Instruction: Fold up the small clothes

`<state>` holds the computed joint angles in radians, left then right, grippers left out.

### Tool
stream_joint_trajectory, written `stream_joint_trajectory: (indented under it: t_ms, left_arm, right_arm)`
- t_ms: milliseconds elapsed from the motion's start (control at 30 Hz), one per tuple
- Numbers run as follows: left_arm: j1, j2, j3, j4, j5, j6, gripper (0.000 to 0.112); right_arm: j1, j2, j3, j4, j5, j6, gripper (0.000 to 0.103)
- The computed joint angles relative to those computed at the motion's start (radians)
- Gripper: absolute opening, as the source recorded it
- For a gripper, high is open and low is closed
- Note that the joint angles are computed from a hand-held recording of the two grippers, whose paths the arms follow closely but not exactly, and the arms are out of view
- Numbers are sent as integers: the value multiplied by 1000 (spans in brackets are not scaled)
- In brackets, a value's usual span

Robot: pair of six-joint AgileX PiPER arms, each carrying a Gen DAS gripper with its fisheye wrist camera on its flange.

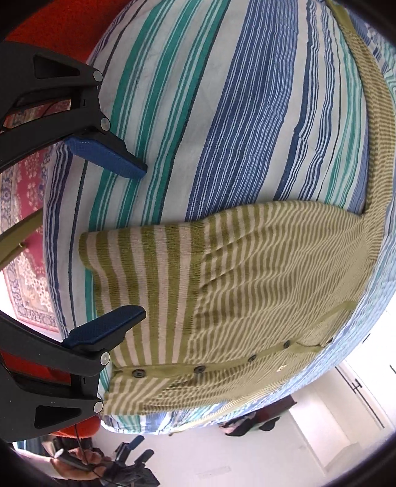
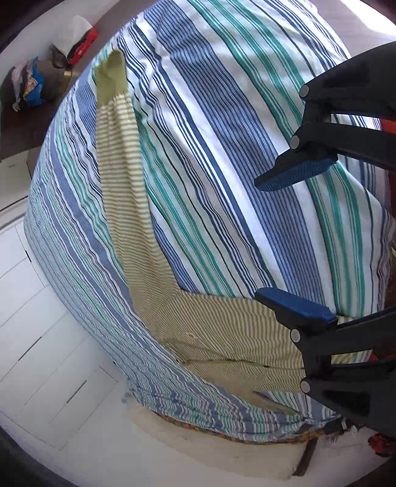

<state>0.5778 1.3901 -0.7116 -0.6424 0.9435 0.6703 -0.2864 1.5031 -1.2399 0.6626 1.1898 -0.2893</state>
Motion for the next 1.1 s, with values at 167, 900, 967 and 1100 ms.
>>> stream_joint_trajectory:
  t_ms: [167,900,967,1100]
  left_arm:
    - [-34,28,-12,-45,-7,13,76]
    - [110,-28,-26,19,163,36,3]
    - [76,-29,-31,43,138,19,4]
    - [23,-75,-13,96,89,8,5]
  right_arm:
    - [367,-48,265,32,-186,95,65]
    - [431,-162,409,7,-277,185,6]
    - [440,-153,436,6,-312,189,6]
    - [499,-152,418,-76,-348,266,7]
